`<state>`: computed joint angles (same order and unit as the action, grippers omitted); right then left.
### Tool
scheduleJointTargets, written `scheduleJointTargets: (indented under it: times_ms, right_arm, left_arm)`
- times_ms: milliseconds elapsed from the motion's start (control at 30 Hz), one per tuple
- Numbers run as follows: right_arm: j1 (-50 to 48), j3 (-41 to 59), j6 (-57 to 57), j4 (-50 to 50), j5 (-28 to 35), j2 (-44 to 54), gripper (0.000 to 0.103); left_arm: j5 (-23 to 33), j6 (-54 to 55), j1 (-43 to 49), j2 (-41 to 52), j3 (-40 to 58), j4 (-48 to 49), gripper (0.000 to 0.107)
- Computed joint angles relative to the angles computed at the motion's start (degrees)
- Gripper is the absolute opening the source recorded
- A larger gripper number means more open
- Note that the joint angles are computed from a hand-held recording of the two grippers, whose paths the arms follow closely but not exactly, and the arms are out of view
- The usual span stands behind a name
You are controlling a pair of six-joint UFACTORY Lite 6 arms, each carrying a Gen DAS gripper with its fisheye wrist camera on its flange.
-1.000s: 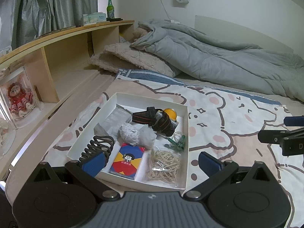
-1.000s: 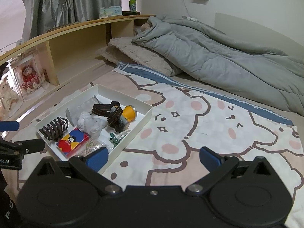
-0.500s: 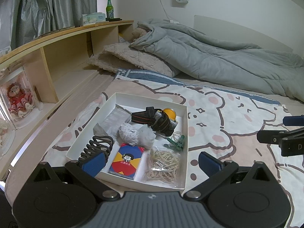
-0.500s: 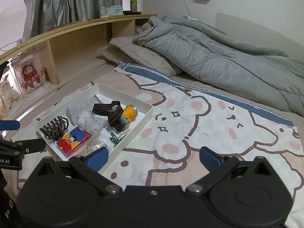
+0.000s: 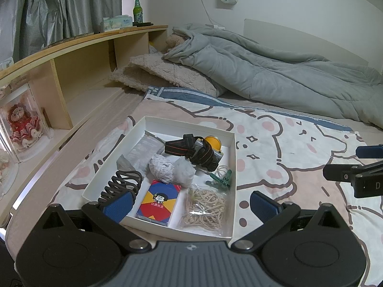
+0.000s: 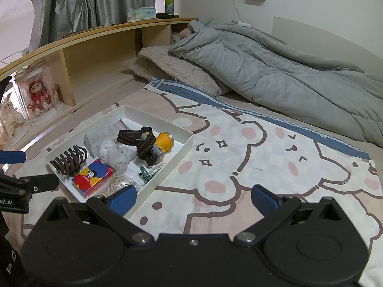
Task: Organize objects
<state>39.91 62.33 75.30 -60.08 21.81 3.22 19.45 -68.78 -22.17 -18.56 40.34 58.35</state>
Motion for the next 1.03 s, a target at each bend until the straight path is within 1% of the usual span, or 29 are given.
scheduleJointTargets:
  times_ms: [733, 900, 1033]
  right_arm:
    - [0.76, 0.51, 0.41, -0.13, 0.62, 0.34, 0.103]
    - [0.78, 0.53, 0.50, -0.17, 0.66, 0.39, 0.103]
    - [1.22, 0.77, 0.54, -0.10, 1.02, 0.51, 0.103]
  left_arm:
    - [-0.15, 1.24, 0.36, -0.12, 0.13, -0.99, 0.103]
    - [0.19, -4.07, -0.82, 0.18, -0.69, 3.51, 0.103]
    - [-0.14, -4.07, -0.57, 0.07, -0.92, 3.67, 0.103]
